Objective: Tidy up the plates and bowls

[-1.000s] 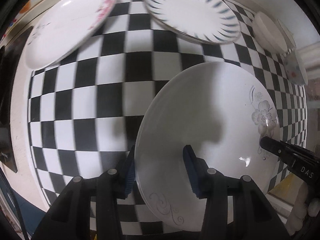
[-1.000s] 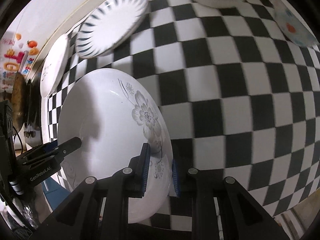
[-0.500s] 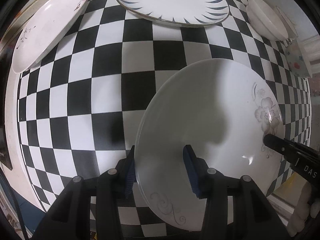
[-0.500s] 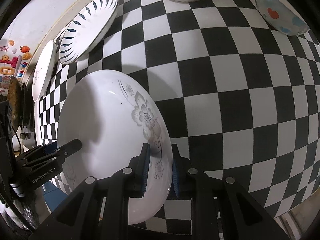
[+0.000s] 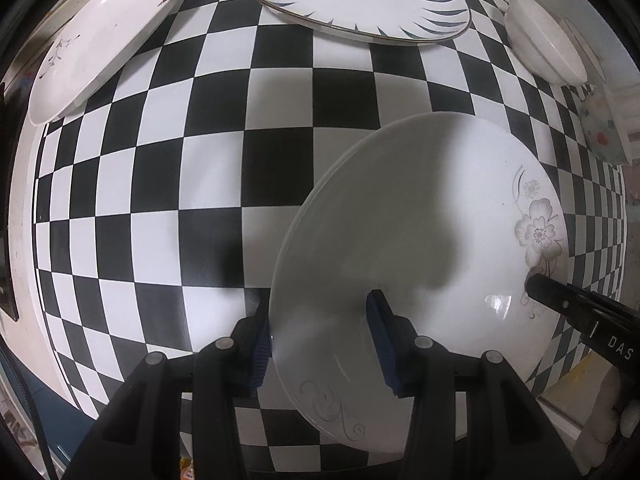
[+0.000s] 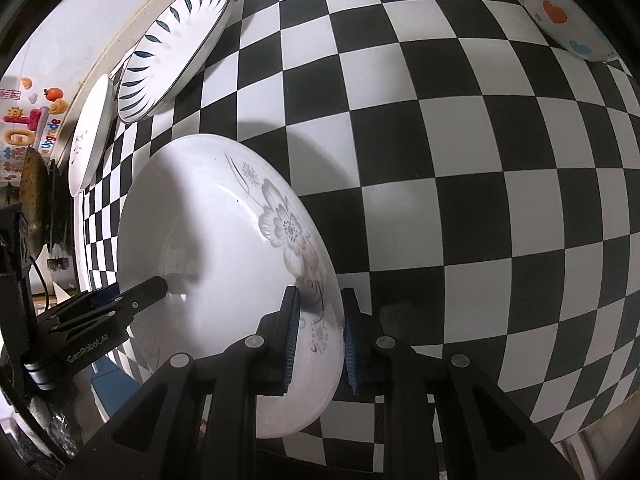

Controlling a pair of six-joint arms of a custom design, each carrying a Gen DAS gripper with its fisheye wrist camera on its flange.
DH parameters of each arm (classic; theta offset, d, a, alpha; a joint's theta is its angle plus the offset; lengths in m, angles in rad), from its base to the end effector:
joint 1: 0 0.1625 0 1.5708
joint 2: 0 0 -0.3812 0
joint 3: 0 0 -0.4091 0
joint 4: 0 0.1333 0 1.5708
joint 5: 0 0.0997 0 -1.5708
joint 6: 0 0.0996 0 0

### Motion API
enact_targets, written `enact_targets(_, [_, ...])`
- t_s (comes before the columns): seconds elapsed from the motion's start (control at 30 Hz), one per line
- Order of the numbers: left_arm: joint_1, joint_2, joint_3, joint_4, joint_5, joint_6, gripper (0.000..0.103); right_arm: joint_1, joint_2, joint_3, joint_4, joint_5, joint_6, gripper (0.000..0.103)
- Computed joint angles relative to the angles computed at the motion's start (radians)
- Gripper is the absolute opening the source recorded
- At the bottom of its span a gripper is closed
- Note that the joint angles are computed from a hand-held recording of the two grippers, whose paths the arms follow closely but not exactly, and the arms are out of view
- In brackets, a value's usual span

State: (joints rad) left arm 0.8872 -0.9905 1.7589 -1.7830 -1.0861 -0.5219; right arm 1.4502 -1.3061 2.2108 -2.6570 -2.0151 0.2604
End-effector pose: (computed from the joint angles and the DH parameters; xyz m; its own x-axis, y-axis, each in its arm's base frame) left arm -0.2025 -0.5332 0.0695 -0.7274 0.3215 -0.6062 0.2004 0.9445 0.2604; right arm 0.0337 -0.4743 0.1383 -0.8266 0.4308 0.3620 0.3427 0.8957 -0.2833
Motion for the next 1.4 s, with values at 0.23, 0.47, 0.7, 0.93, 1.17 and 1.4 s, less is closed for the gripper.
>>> enact_targets(0.23, [-0.024, 0.005, 0.026, -0.005, 0.019, -0.051, 0.043, -0.021, -0.012, -0.007, 0.025, 0.04, -0.018, 0.022])
enact_targets(0.47, [-0.063, -0.115, 0.077, 0.006, 0.104, -0.104, 0.043, 0.006, -0.087, 0.002, 0.08, -0.01, 0.009, 0.022])
enact_targets(0.7, [-0.005, -0.227, 0.003, -0.009, 0.186, -0.08, 0.052, 0.132, -0.086, -0.097, 0.116, -0.033, 0.044, 0.072])
enact_targets(0.93, [0.203, -0.126, -0.245, -0.015, 0.156, -0.003, 0.057, 0.229, 0.243, -0.441, 0.071, 0.056, 0.02, 0.079])
enact_targets(1.17, [0.338, 0.055, -0.508, -0.003, 0.152, 0.068, 0.057, 0.249, 0.691, -1.022, 0.33, 0.035, -0.052, 0.076])
enact_targets(1.4, [0.391, 0.188, -0.663, 0.032, 0.139, 0.141, 0.057, 0.223, 0.987, -1.47, 0.614, -0.018, -0.069, 0.059])
